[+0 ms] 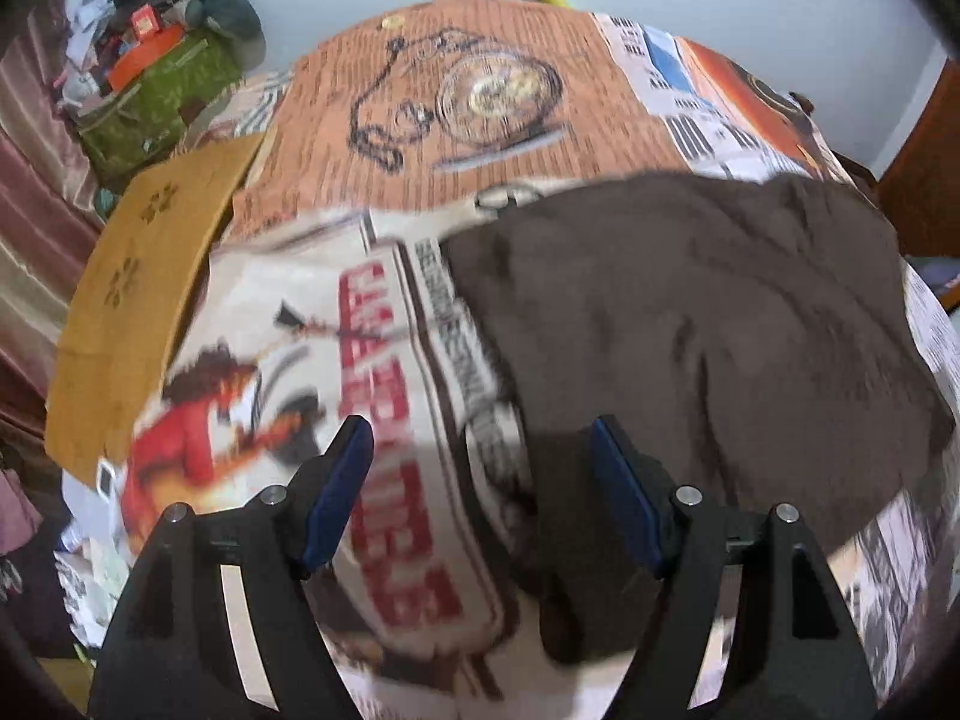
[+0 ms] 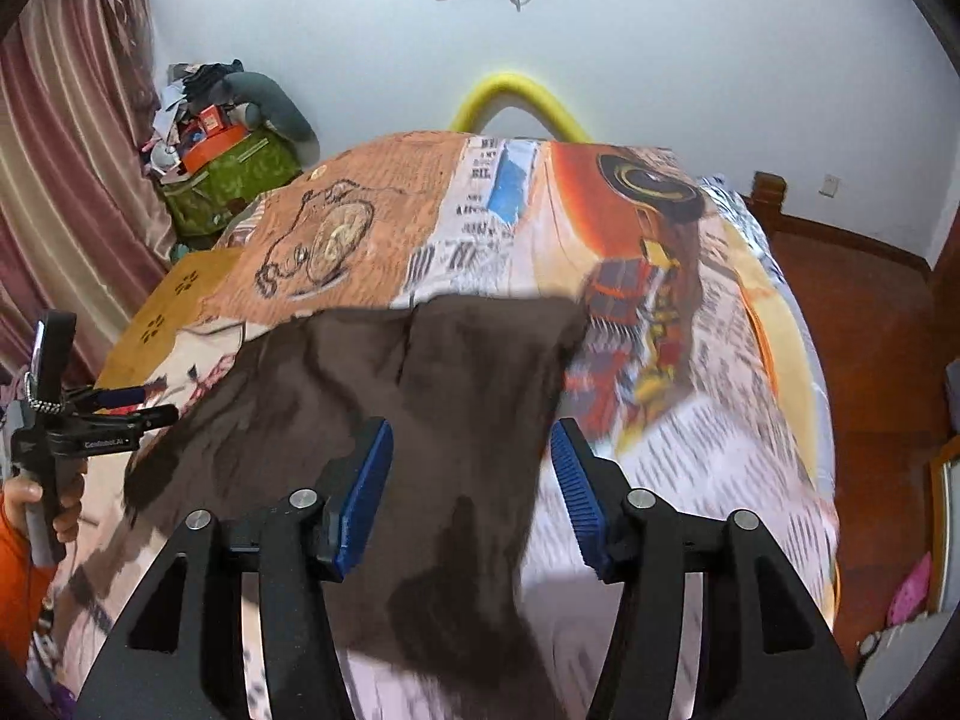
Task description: Fold small clothes
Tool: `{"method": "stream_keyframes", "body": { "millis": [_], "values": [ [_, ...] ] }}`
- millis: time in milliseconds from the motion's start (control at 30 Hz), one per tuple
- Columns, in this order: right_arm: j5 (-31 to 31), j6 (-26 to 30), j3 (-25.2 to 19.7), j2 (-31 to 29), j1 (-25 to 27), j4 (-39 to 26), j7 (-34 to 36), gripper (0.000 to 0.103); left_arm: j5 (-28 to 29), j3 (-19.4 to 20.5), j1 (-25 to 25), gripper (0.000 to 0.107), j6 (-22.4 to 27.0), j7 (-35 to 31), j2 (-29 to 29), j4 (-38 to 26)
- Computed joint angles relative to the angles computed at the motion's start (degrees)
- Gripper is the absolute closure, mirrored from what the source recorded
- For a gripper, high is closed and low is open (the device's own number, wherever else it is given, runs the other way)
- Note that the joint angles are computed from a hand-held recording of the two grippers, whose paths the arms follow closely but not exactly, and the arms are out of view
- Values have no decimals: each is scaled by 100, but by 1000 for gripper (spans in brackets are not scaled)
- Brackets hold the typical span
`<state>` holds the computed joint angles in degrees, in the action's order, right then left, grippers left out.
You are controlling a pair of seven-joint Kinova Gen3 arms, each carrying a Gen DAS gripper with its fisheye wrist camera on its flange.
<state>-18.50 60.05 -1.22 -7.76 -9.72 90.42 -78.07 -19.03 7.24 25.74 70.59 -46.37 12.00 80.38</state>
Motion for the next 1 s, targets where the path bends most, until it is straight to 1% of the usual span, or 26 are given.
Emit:
{"method": "stream_keyframes", "body": {
  "millis": [67, 200, 333, 367, 400, 433, 500, 567, 600, 767, 900, 933, 1000],
  "values": [
    [-24, 69, 40, -181, 27, 168, -13, 50, 191, 43, -19, 33, -44, 20, -155, 186],
    [-164, 213, 184, -490, 65, 526, -42, 49, 664, 139, -129, 33, -304, 121, -477, 617],
    [-328, 386, 346, -739, 114, 864, -91, 48, 894, 225, -187, 34, -576, 293, -598, 905],
    [-352, 435, 380, -798, 125, 927, -96, 48, 923, 241, -196, 39, -620, 317, -600, 939],
    [-363, 466, 398, -861, 134, 974, -108, 48, 875, 271, -163, 50, -653, 387, -595, 971],
    [-353, 489, 410, -920, 148, 1022, -124, 48, 809, 305, -118, 56, -669, 428, -580, 981],
    [-294, 518, 409, -1032, 171, 1092, -165, 48, 712, 368, -34, 83, -729, 415, -581, 989],
    [-280, 544, 443, -1116, 175, 1142, -191, 47, 609, 408, 56, 93, -674, 457, -566, 931],
    [-277, 580, 466, -1127, 174, 1137, -201, 47, 603, 415, 81, 95, -654, 468, -565, 916],
    [-109, 582, 401, -1328, 168, 1211, -277, 47, 672, 492, 218, 96, -519, 518, -648, 928],
    [-9, 598, 368, -1443, 104, 1220, -284, 47, 917, 615, 334, 96, -562, 601, -784, 1033],
    [-10, 598, 373, -1468, 87, 1237, -290, 47, 929, 716, 356, 96, -555, 665, -779, 1026],
    [-33, 618, 403, -1507, 50, 1248, -292, 47, 676, 784, 666, 96, -387, 896, -676, 866]
  ]
}}
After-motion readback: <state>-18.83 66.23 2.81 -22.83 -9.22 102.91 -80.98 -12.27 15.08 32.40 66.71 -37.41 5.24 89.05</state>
